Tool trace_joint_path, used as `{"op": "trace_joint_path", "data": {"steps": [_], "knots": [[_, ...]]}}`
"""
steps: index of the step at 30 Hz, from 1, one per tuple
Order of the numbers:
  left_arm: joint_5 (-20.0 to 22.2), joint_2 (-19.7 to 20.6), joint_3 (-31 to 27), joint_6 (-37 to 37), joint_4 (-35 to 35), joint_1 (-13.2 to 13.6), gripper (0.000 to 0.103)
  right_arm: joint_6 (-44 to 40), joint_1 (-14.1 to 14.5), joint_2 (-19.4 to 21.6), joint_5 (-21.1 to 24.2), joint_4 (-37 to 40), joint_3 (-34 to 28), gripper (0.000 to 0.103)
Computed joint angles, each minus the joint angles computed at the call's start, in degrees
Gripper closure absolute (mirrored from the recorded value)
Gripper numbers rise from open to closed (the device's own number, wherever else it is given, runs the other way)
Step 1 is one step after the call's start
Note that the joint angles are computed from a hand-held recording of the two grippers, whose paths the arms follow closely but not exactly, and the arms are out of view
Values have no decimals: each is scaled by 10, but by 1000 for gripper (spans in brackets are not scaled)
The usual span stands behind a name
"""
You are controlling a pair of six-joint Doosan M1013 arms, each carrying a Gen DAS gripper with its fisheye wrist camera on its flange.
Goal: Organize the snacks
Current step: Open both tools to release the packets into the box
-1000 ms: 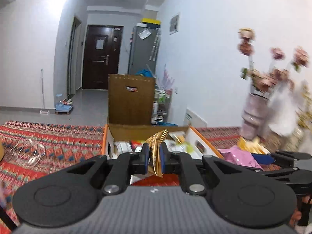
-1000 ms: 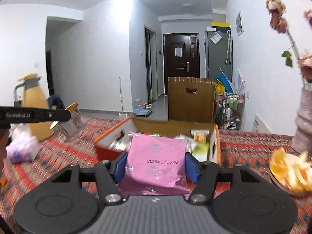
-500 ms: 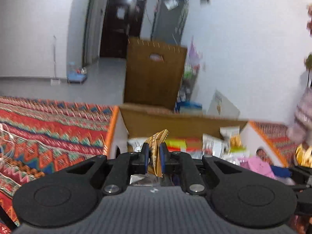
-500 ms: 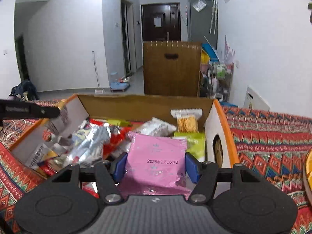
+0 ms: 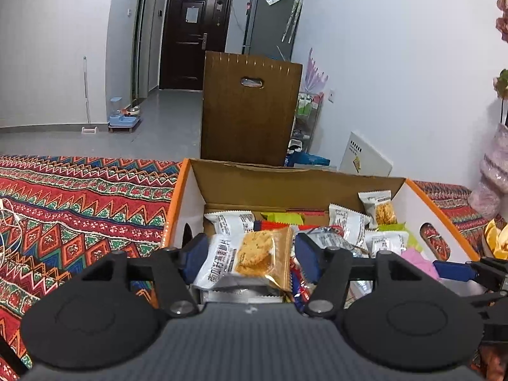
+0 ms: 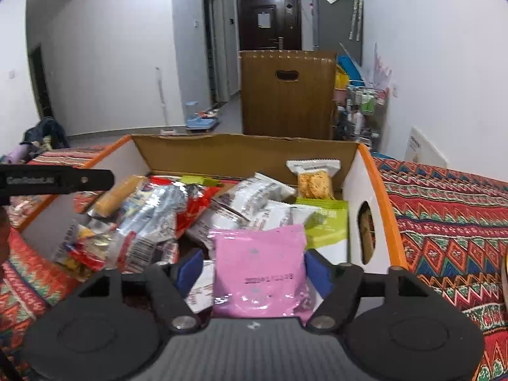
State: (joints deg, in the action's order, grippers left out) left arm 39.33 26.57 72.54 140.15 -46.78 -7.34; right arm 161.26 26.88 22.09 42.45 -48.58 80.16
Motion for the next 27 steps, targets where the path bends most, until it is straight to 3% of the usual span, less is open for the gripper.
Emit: {"op": "trace_joint_path", "data": {"steps": [1, 3, 7, 12, 19, 27], "knots": [[3, 0, -2, 0, -2, 1, 38, -3, 2, -3, -6, 0, 2, 19], [2, -2, -2, 3, -7, 3, 36, 12, 7, -7, -3, -26, 4, 14], [-4, -17, 8, -1, -14, 5, 30, 42, 12, -19, -3, -56, 10, 14], [10, -63, 53, 79, -71, 19, 27, 104, 35, -44, 21, -131, 23, 14], [40, -143, 122, 129, -106, 49, 5, 132, 91, -90, 55, -180, 57, 7], [83, -240, 235, 190, -140, 103, 2, 169, 178, -141, 145, -207, 117, 3]]}}
